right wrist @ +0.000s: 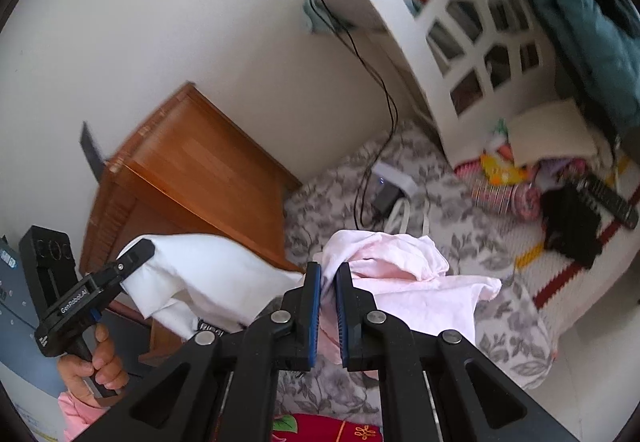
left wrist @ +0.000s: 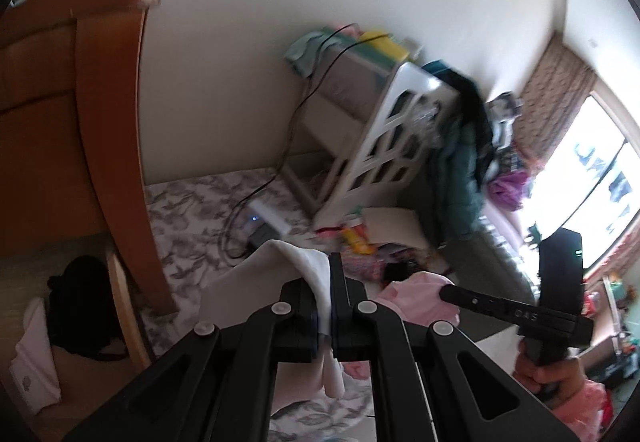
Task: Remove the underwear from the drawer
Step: 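Lower the white cloth and pink garment onto the bed and open both grippers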
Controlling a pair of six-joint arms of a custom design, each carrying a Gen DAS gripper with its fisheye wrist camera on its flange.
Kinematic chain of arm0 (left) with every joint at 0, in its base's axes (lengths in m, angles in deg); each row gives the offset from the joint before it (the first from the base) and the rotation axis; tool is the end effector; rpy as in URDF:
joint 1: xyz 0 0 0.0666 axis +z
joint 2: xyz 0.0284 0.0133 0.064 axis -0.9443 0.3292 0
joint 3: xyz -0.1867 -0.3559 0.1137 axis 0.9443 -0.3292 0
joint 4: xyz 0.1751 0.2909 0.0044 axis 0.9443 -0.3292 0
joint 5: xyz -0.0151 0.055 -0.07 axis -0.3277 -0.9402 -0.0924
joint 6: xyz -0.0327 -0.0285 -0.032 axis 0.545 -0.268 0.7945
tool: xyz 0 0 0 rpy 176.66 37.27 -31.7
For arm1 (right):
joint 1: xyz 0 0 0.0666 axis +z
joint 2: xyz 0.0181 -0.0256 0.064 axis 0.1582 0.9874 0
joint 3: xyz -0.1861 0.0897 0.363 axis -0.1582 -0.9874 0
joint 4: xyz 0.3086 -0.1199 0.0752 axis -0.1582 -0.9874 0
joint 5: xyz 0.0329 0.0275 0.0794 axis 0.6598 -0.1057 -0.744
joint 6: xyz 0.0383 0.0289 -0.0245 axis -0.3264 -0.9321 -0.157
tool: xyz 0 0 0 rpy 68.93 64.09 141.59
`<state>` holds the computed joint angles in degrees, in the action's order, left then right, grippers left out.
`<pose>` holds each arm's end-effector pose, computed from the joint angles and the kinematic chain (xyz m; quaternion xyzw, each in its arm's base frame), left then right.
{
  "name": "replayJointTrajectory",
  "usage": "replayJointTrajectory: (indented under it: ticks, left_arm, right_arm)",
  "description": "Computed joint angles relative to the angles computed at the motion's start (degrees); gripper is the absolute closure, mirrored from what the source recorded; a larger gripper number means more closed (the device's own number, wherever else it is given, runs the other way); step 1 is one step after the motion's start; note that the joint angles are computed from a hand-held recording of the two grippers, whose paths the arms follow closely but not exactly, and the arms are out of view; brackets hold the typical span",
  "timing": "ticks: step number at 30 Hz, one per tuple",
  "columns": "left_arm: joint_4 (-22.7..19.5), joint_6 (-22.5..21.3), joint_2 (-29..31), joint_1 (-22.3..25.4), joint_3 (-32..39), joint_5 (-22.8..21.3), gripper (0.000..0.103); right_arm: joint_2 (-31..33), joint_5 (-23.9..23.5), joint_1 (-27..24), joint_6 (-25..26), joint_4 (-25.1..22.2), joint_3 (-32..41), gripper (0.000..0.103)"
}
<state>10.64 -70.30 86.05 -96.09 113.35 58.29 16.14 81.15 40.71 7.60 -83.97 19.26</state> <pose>0.4233 -0.2150 0.6131 0.2157 0.8905 -0.2641 0.3013 0.2887 0.1736 0.5581 0.2225 0.8738 0.2768 0.3322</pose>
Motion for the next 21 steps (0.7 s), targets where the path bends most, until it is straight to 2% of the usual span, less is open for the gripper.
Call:
replayJointTrajectory:
  ticks: [7,9,13,21]
  left_arm:
    - [1.24,-1.5,1.43,-2.82,-4.7,-7.42,0.099]
    - [0.93,-0.77,2.03,-2.84,-5.68,-7.86,0.099]
    - [1.27,-1.81,2.94,-3.58,-7.5,-10.92,0.098]
    - [0.66,-2.8,5.19,-4.7,-10.16,-14.01,0.098]
  right_arm:
    - [5.31,-3.97,-0.25,0.3,4.17,-1.02,0.095]
    - [6.88,-4.5,-0.37,0.47,4.87,-0.62,0.095]
    - [10.27,-5.67,-0.96,1.15,5.31,0.16,0.095]
    - [14.56,-7.9,-2.71,1.61,6.67,-0.74,0.095]
